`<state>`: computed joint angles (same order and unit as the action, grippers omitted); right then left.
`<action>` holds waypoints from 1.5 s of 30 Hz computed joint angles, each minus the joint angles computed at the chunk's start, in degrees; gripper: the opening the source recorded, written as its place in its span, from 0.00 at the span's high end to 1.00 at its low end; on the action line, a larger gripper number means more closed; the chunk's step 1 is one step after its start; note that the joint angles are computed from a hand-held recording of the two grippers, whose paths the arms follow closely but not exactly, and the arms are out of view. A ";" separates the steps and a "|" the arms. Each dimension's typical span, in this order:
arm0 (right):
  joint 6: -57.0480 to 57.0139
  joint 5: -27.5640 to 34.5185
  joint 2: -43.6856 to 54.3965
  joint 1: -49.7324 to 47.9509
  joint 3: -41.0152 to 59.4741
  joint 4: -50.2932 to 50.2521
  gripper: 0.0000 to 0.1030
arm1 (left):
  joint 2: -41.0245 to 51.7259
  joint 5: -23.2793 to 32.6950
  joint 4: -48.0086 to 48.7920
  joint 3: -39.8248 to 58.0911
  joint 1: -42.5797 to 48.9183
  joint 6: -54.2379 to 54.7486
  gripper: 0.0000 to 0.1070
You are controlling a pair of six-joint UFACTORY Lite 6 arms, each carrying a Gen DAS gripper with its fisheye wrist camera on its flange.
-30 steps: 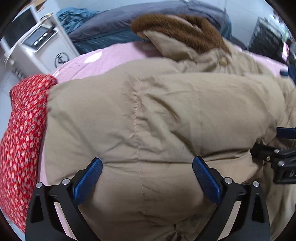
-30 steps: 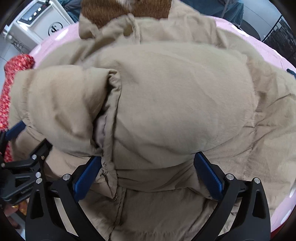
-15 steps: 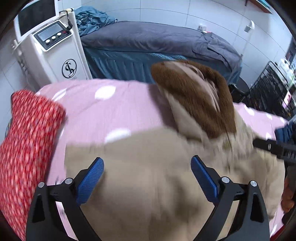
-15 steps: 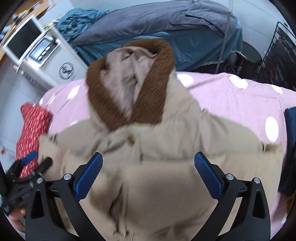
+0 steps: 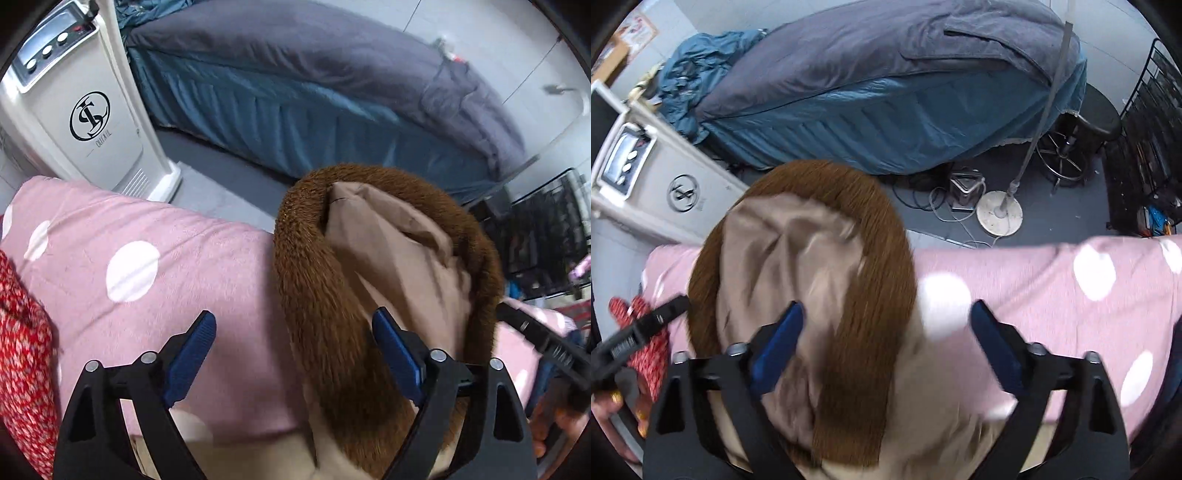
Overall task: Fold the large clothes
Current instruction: 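Grasp the brown fleece hood rim with both grippers and lift it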
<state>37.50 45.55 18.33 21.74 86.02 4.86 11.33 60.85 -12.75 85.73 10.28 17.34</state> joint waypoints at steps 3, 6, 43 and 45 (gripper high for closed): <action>-0.30 1.72 6.53 -1.83 6.31 -0.64 0.31 | 3.27 -1.34 2.12 0.24 -1.00 -3.15 0.25; -0.47 3.81 11.85 -2.65 11.60 -3.27 0.54 | 4.24 -1.92 1.29 -0.41 0.39 -2.24 0.32; -0.45 -1.15 8.83 9.55 10.74 -1.75 0.21 | -42.48 28.25 -10.49 -31.85 51.74 47.86 0.92; -0.62 5.25 19.44 10.53 22.73 -4.88 0.26 | -41.27 27.57 -10.02 -31.52 52.20 47.38 0.91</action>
<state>36.89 50.80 37.77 32.27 108.75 -0.02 -29.94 88.41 -22.77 54.21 62.48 64.72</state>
